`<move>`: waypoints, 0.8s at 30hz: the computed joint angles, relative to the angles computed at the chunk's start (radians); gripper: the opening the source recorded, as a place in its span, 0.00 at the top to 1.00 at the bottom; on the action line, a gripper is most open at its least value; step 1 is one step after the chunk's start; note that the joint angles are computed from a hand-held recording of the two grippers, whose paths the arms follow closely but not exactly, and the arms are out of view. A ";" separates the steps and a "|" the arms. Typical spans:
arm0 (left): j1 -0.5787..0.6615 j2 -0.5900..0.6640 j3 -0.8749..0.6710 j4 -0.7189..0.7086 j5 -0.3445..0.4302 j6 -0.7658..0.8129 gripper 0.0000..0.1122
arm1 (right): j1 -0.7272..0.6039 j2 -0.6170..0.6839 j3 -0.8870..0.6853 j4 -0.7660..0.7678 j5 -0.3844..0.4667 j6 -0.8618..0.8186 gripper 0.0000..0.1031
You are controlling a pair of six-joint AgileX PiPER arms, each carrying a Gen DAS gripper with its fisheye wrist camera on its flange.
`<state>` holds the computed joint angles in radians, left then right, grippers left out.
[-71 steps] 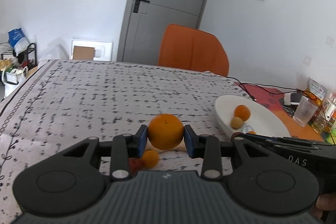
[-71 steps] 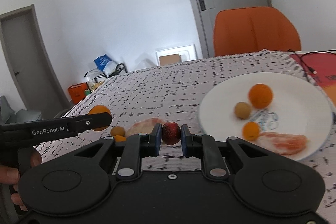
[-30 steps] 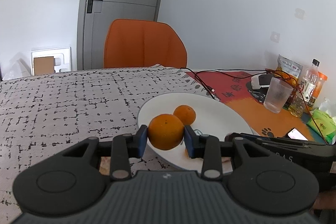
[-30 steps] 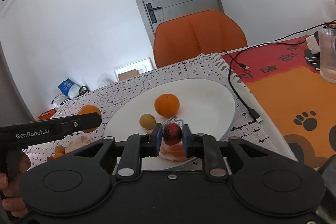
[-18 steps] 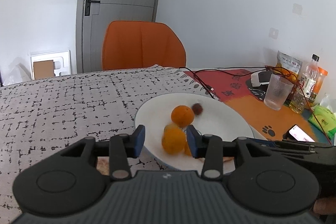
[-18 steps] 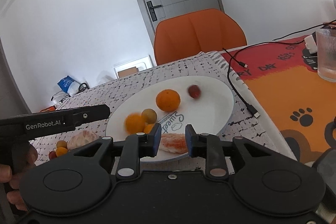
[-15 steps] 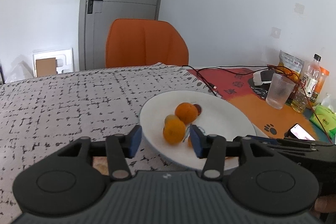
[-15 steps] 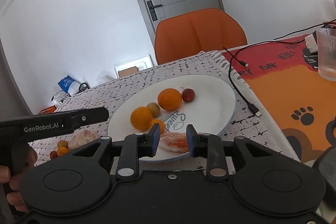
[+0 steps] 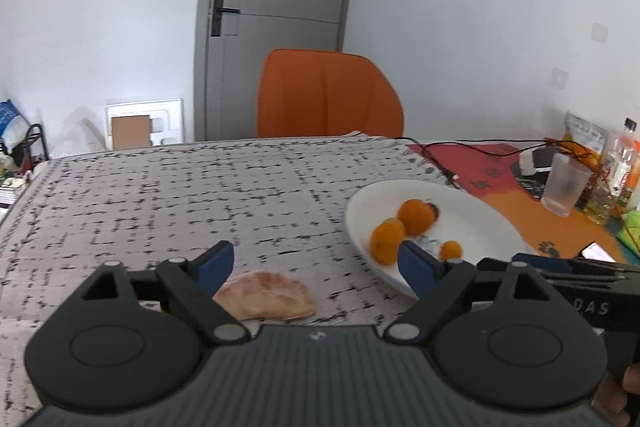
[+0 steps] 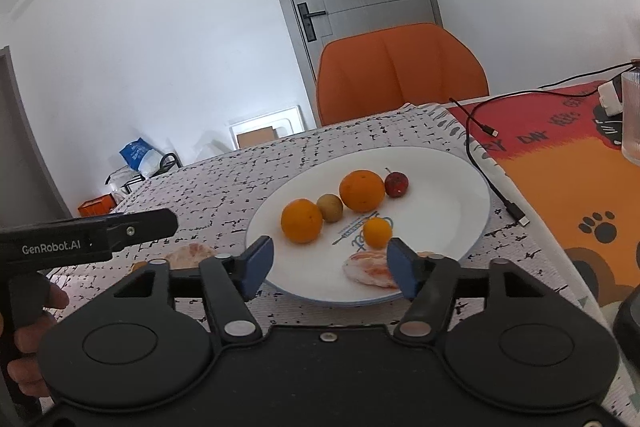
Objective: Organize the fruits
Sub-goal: 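Move both open grippers back to the remaining loose fruit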
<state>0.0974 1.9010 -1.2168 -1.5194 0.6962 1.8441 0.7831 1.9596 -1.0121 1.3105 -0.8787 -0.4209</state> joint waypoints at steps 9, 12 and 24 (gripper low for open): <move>0.050 -0.012 0.026 -0.015 -0.019 0.022 0.20 | 0.020 0.023 -0.048 0.016 -0.004 -0.038 0.15; 0.067 -0.016 0.035 -0.017 -0.017 0.033 0.20 | 0.025 0.029 -0.060 0.018 -0.006 -0.043 0.10; 0.145 -0.004 0.031 0.007 0.039 0.025 0.19 | 0.038 0.066 -0.119 0.023 0.002 -0.059 0.00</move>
